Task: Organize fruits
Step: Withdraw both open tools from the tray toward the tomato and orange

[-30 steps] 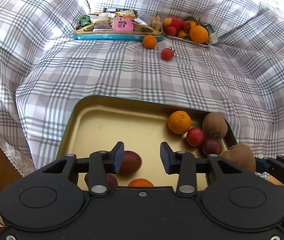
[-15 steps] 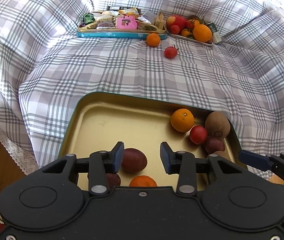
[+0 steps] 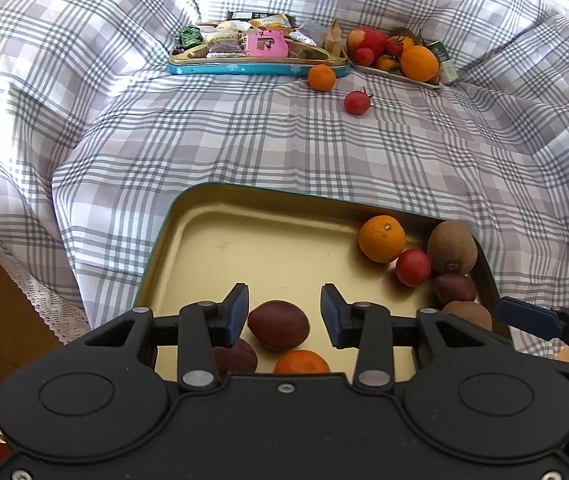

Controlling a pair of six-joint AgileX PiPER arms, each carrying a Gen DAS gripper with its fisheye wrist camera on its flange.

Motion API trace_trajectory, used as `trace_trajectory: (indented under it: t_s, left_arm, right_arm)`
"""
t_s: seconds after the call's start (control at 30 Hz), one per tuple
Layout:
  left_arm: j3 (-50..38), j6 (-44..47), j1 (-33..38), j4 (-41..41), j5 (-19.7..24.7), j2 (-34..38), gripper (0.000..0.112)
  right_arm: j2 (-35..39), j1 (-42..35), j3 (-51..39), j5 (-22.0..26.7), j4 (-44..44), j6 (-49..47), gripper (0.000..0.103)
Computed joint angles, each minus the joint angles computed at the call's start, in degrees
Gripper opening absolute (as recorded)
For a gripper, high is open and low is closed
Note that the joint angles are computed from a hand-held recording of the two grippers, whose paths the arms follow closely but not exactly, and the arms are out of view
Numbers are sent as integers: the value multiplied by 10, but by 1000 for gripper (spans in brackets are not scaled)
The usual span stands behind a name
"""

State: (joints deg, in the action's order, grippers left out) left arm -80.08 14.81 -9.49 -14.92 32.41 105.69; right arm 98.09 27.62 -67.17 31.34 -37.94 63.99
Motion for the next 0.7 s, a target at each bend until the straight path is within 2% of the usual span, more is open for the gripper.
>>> trace_trajectory:
  t_s: [0.3,0.7]
  left_arm:
    - [-8,-55,-12,70,7,5,48]
    - [-1,-51,-15,82,8,-1,48]
  right_arm:
    - [3,0,-3,5,-1,8,55]
    - [9,4,-12,20,-1,23,55]
